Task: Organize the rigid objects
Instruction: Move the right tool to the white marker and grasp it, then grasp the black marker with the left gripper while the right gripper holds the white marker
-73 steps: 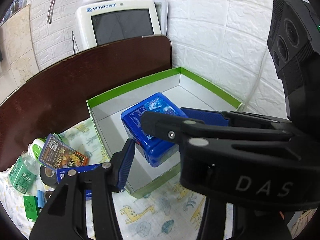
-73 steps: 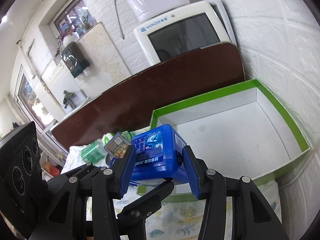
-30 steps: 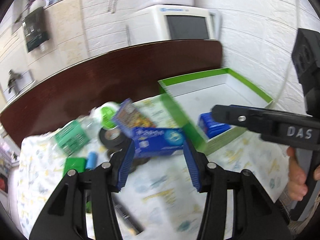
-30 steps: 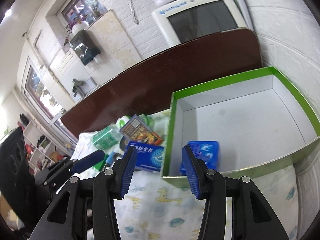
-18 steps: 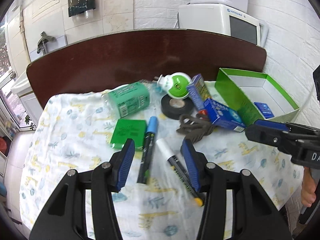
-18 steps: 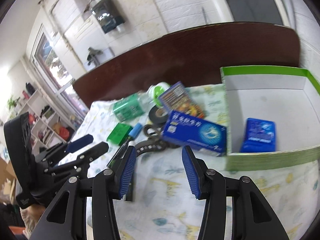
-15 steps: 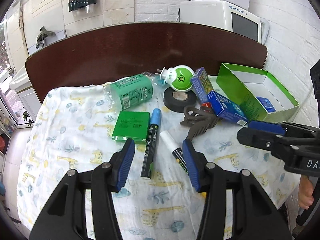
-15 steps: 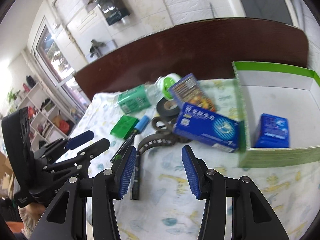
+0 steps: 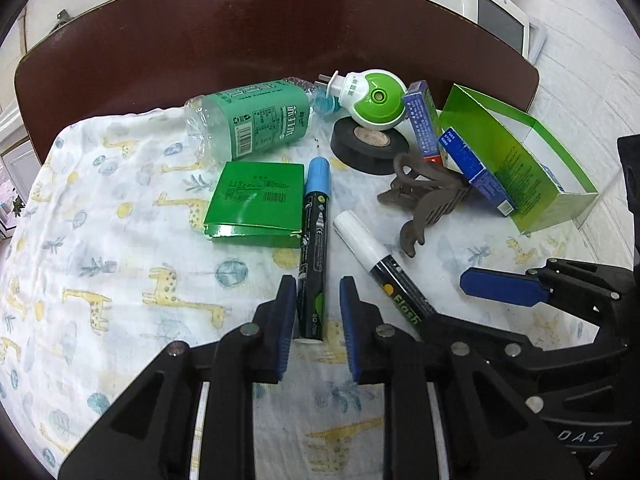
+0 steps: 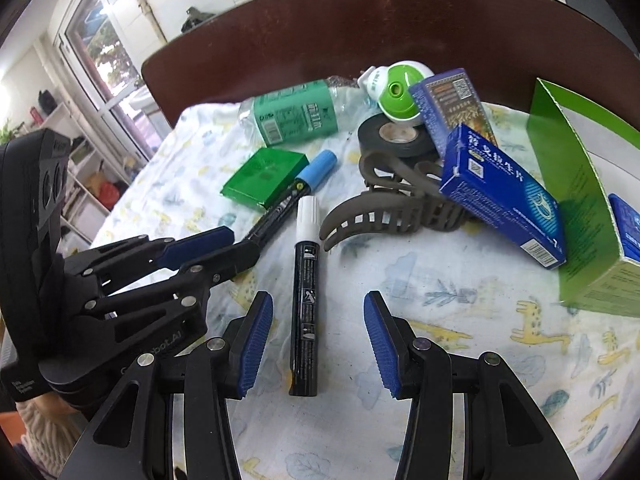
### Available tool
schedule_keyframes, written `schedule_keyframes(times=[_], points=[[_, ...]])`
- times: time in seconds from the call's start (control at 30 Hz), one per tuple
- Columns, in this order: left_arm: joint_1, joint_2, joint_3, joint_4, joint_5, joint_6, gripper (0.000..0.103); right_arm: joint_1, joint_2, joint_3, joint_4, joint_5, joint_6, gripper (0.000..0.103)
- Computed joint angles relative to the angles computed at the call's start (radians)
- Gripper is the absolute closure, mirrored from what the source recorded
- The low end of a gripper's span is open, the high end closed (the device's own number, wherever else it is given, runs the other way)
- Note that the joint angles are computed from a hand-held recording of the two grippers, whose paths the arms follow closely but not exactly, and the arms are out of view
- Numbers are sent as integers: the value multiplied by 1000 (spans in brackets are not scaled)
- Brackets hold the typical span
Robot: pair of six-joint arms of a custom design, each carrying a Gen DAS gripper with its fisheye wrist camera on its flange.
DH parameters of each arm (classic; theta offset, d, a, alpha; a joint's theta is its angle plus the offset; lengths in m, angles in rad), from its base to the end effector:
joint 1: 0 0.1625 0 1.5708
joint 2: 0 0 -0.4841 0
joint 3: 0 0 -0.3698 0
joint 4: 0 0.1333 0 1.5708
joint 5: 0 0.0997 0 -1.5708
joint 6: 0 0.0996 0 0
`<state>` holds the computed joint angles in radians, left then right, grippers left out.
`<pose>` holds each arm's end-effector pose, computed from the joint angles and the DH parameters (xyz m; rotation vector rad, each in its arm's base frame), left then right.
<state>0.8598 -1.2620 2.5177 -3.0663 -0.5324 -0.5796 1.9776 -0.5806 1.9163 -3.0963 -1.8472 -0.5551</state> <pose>-0.0758 -0.4238 0.2467 -0.0069 2.2586 -0.9914 0.3376 -0.5154 -0.0069 1.2817 -2.5377 0.2406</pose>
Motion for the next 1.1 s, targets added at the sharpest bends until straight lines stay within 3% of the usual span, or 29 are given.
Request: schedule_keyframes(times=[0.3, 0.33, 0.4, 0.5, 0.57, 0.7, 0.93, 1.1], points=[[47, 21, -7, -105, -36, 97, 87, 12, 46, -27, -16, -59, -4, 54], [47, 24, -6, -114, -35, 106, 87, 16, 53, -29, -24, -64, -11, 58], [48, 38, -8, -129, -25, 122, 88, 23, 61, -26, -49, -79, -47, 81], [39, 37, -6, -123, -34, 118, 89, 28, 71, -27, -68, -91, -54, 85], [25, 33, 1, -125, -43, 112, 89, 14, 53, -27, -27, -49, -20, 85], [-18, 11, 18, -117, -39, 69, 89, 8, 28, -7, -25, -16, -30, 85], [-145, -31, 14, 8, 96, -28, 89, -9, -50, 47, -66, 76, -44, 85], [-196, -11, -27, 47, 148, -20, 89, -35, -108, 77, -114, 139, -42, 85]])
